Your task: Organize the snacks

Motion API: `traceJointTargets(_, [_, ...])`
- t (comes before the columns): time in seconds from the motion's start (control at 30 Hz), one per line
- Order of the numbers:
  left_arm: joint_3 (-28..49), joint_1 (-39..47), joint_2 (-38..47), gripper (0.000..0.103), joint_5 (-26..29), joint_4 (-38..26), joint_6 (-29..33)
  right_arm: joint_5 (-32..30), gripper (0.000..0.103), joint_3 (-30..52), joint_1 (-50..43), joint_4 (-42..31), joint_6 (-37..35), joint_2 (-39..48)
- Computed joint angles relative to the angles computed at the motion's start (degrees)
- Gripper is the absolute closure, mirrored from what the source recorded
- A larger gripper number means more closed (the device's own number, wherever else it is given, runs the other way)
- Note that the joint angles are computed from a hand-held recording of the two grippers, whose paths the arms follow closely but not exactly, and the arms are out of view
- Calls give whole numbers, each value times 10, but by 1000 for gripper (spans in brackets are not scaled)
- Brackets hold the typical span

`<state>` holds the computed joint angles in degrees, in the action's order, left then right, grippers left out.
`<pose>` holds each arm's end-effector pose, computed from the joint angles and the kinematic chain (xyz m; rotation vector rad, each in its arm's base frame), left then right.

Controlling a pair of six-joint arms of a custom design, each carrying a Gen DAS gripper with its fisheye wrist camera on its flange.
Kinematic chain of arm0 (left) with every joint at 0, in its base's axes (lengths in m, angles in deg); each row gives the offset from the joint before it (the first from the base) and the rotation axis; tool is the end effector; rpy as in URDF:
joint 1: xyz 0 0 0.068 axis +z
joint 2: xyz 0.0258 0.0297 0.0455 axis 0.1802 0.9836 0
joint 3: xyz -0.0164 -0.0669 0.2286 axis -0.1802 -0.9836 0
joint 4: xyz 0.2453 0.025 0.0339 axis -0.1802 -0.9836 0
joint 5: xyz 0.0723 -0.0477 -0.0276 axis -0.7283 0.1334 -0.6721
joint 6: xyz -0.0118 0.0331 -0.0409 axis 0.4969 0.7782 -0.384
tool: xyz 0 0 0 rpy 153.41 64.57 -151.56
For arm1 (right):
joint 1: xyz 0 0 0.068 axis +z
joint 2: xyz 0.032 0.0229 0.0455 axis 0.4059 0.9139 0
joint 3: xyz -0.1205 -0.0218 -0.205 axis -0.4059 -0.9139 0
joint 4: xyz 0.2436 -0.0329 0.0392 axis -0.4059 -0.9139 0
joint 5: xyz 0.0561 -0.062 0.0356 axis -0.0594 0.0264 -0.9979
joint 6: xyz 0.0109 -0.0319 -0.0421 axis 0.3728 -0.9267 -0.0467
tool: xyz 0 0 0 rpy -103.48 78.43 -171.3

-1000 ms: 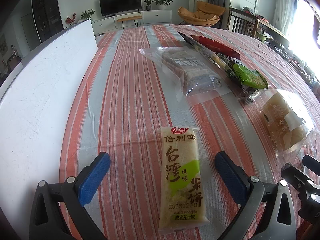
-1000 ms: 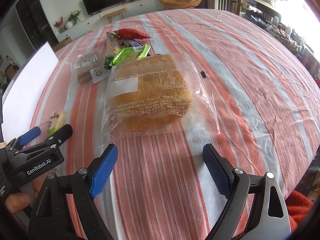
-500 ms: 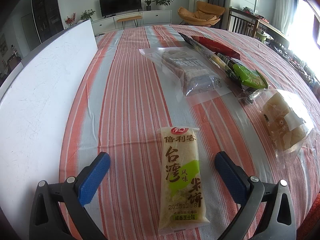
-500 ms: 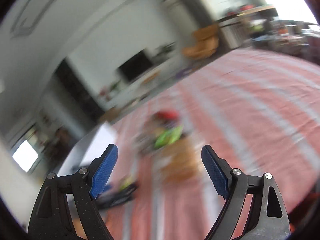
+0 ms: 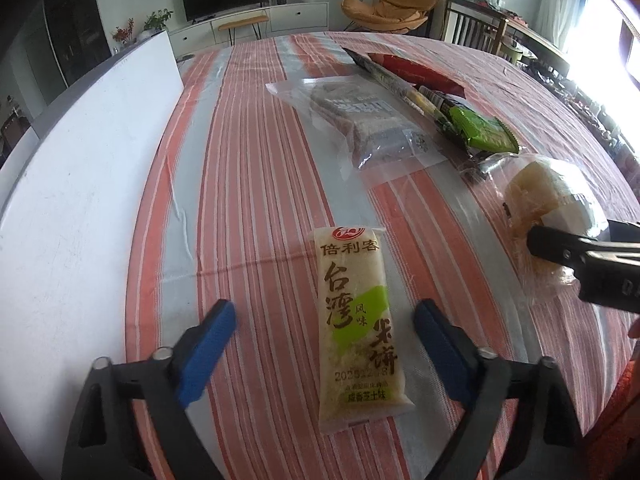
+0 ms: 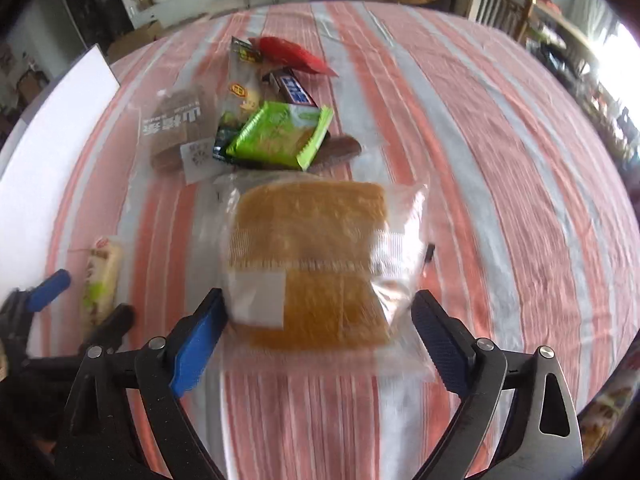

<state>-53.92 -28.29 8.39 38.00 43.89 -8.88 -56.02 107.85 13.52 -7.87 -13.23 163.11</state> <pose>0.1896 -0.1355 0.0482 -0.1338 2.5939 0.0199 0.2636 -0.0410 0.0675 -0.3267 2.6756 0.1172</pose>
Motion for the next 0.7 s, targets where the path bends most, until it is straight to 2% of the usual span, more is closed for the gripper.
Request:
traceJointTargets(0.03, [-1, -7, -10, 72, -6, -6, 4, -21, 14, 0, -18, -5, 3, -4])
traceJointTargets(0.07, [6, -14, -13, 74, -20, -26, 2, -46, 18, -1, -37, -13, 0, -11])
traceJointTargets(0.1, [11, -17, -13, 75, -26, -37, 0, -67, 25, -2, -54, -28, -9, -21])
traceJointTargets(0.13, [-1, -15, -21, 75, -20, -20, -2, -82, 30, -6, -71, -45, -20, -36])
traceJointTargets(0.27, [-46, -33, -77, 75, -1, 13, -18, -163, 32, -26, -149, -107, -43, -103])
traceJointTargets(0.37, [-61, -64, -162, 75, 0, -19, -29, -226, 32, -29, -212, -164, -68, -149])
traceJointTargets(0.47, [-69, -96, -290, 75, -11, -92, -44, -282, 32, -10, -261, -237, -96, -187])
traceJointTargets(0.57, [-61, -130, -425, 75, -32, -193, -67, -326, 32, 2, -262, -305, -95, -250])
traceJointTargets(0.67, [-40, -173, -578, 75, -65, -331, -100, -375, 32, 23, -244, -393, -94, -328])
traceJointTargets(0.7, [-24, -194, -626, 75, -91, -387, -113, -383, 32, 24, -224, -401, -78, -350])
